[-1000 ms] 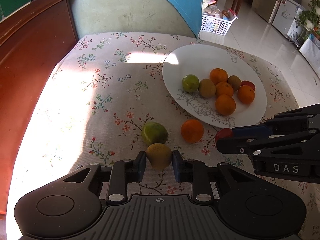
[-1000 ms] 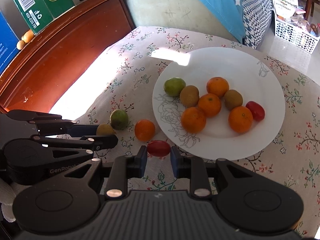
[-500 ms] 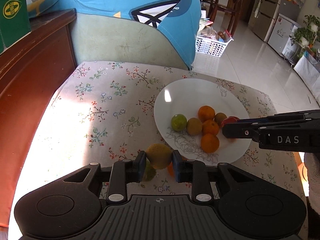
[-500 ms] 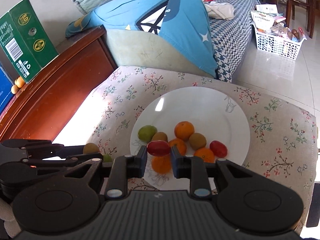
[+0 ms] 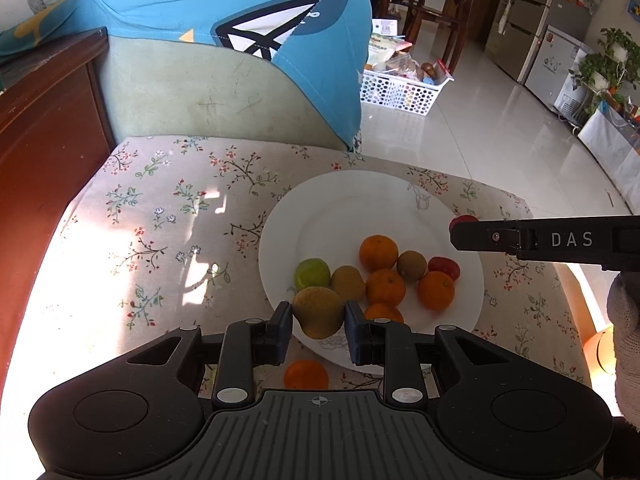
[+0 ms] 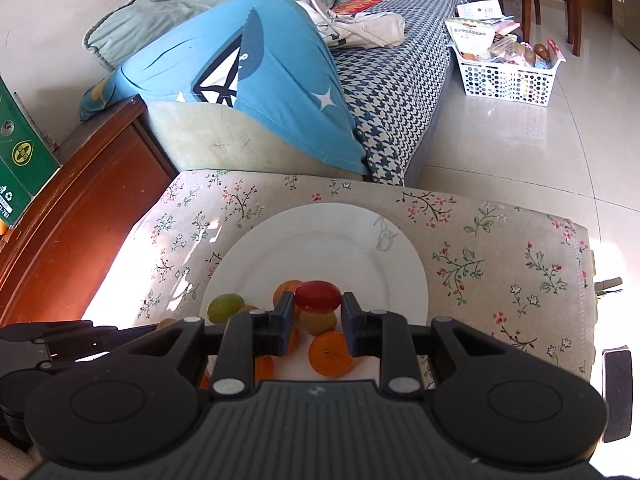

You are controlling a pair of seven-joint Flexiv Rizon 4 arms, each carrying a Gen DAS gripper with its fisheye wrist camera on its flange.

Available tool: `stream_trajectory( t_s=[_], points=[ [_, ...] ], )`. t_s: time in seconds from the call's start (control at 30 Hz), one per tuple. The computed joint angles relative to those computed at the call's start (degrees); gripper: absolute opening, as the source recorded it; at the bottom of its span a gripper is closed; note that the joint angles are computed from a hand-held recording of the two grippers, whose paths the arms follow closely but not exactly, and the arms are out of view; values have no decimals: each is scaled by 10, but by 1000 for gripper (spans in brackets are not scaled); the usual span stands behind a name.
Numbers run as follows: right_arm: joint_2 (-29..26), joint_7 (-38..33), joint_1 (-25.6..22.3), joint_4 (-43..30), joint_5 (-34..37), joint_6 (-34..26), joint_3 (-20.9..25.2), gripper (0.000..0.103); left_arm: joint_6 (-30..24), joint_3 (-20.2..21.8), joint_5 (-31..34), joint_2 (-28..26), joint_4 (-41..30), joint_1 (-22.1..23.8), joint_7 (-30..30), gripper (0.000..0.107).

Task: Organize fruits
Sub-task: 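Lower the kiwi and tomato onto the plate and open both grippers, then withdraw both grippers from the plate to the last loose fruit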

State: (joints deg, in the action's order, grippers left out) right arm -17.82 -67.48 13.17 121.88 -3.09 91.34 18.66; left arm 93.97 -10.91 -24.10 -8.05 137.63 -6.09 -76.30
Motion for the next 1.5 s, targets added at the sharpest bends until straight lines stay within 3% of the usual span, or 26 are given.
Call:
stream_trajectory(
  t_s=[0.27,0.6,0.87,0.93,1.07,1.17,1.5],
  points=[
    [-8,33,28,0,-15,-5,-38,25,-14,12,23,-18,-17,-10,-16,25],
    [-12,47,19,-5,-9,-9,-28,28,-12,2,26,-21,-26,-6,-22,28],
    [-6,58,23,1,-17,3,-31,30,-16,27,36,-5,-33,-20,-48,46],
    [-6,53,14,-1,-15,2,-19,30,-27,59,68,-1,-41,-39,-72,50],
    [-7,32,-8,-6,-3,-5,12,31,-54,81,96,13,-46,-44,-96,53],
    [-7,14,-17,-8,8,-10,31,31,-77,116,164,22,-57,-54,-153,61],
    [-4,-52,-21,-13,50,-31,77,34,-102,120,236,43,-60,-29,-203,67]
  ],
)
